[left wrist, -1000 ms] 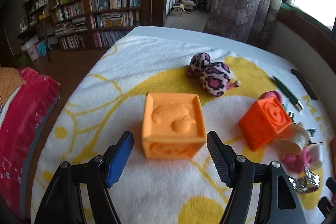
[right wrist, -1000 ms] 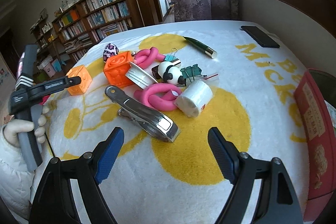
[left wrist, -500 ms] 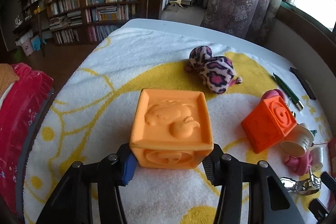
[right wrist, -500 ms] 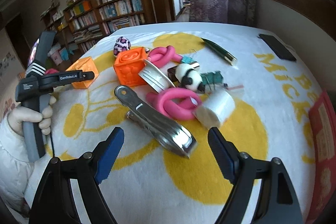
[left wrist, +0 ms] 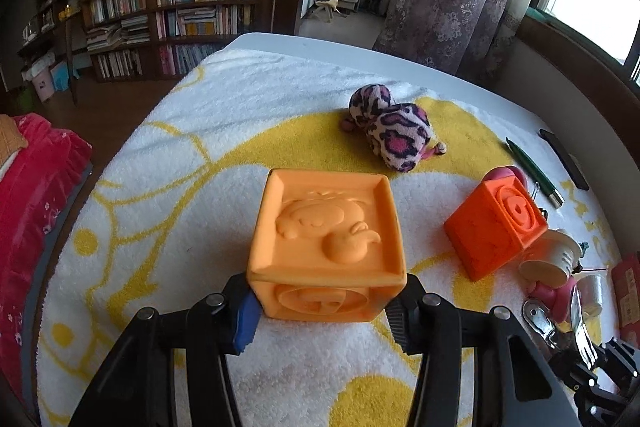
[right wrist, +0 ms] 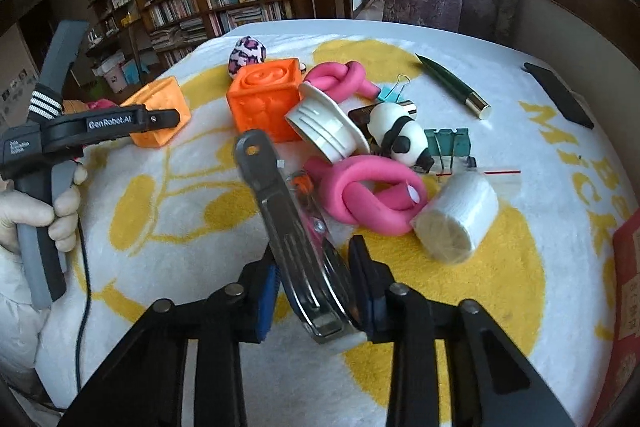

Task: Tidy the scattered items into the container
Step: 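Grasp the light orange block with the left gripper while the right grasps the metal clip, then carry the orange block and metal clip over the tin with both grippers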

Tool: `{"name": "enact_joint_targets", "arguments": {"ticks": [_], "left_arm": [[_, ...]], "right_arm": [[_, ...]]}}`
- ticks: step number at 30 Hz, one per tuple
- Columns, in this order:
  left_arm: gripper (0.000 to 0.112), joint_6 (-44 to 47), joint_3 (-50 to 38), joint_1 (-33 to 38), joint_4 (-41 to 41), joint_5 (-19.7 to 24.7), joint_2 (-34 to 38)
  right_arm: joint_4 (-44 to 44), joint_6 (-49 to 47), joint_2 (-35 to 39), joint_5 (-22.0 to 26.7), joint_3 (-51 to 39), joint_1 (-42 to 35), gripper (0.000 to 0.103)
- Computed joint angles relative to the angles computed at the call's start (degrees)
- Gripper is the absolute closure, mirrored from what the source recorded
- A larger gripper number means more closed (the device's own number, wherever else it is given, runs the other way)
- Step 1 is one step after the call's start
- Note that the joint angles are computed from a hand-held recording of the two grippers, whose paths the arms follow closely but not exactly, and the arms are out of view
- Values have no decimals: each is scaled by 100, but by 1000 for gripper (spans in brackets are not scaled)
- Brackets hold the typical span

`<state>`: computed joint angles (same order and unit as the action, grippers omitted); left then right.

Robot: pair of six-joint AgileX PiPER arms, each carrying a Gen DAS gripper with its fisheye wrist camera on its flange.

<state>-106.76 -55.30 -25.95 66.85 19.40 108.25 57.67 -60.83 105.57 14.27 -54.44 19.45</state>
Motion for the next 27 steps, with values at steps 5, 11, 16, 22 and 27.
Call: {"name": "enact_joint_targets", "arguments": {"ticks": [5, 11, 16, 22, 27], "left_arm": [[59, -95, 27, -73, 85, 33, -73], [59, -122, 50, -264, 94, 153, -217], [59, -177, 26, -559, 23, 248, -323], [59, 209, -262, -1038, -350, 392, -302], [59, 932, -849, -1544, -873, 671, -180]], "right_arm": [[856, -648, -199, 318, 169, -201, 79], [1736, -1364, -636, 546, 561, -455, 79], [2147, -1694, -1053, 691, 911, -785, 79], [2445, -2030, -1666, 768, 1395, -1309, 79], [2407, -2119, -2312, 977, 1784, -2081, 79]]}}
